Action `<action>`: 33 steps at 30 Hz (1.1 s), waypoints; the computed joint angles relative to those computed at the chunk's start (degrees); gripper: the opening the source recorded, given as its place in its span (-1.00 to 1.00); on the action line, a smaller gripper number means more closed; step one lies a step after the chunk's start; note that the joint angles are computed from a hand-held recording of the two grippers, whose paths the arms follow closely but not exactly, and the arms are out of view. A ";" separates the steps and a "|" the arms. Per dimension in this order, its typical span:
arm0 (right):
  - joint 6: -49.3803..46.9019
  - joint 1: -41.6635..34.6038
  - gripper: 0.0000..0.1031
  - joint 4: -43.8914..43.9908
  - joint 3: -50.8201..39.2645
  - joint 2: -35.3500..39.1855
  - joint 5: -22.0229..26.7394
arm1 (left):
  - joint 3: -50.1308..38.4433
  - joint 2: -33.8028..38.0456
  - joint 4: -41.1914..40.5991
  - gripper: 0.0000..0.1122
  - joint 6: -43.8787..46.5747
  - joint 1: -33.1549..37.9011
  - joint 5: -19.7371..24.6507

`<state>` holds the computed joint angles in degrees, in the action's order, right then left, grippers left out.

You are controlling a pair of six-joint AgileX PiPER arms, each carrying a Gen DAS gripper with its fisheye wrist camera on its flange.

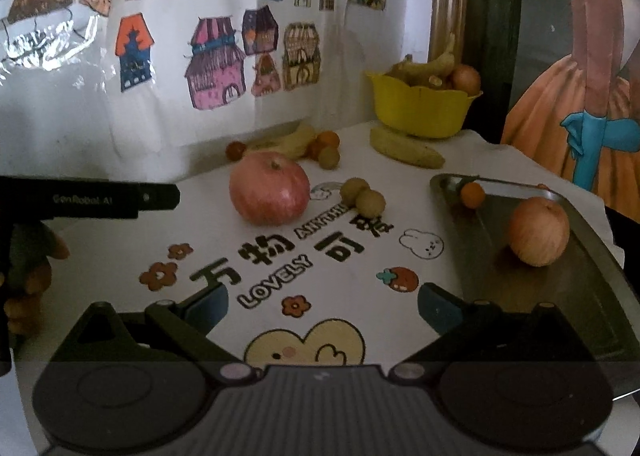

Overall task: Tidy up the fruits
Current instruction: 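Move the right tool to the two kiwis while the left tool approaches the other red apple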

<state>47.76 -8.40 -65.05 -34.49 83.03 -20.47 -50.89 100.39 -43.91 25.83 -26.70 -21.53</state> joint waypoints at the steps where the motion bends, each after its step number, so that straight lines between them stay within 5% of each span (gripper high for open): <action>1: 0.38 -0.28 1.00 -0.54 -0.27 0.39 -0.21 | -0.38 0.36 0.76 0.82 -0.66 -0.05 0.11; 8: 1.83 -3.05 1.00 -4.38 -2.75 3.57 -2.55 | -3.97 2.41 3.24 0.82 -1.87 -0.62 2.57; 20: 4.87 -4.83 0.99 -5.70 -13.99 11.38 -1.80 | -18.30 10.98 -12.55 0.82 18.87 -2.63 9.61; 25: 11.24 -5.18 0.99 -11.73 -21.21 15.43 -2.09 | -20.89 12.83 -16.19 0.82 20.76 -2.19 8.97; 33: 28.69 -5.54 0.86 -26.56 -31.87 22.23 -4.44 | -22.02 13.59 4.34 0.82 -0.46 0.08 14.53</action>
<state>76.46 -13.94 -91.61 -66.36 105.26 -24.91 -72.91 113.98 -39.57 25.37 -26.62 -7.00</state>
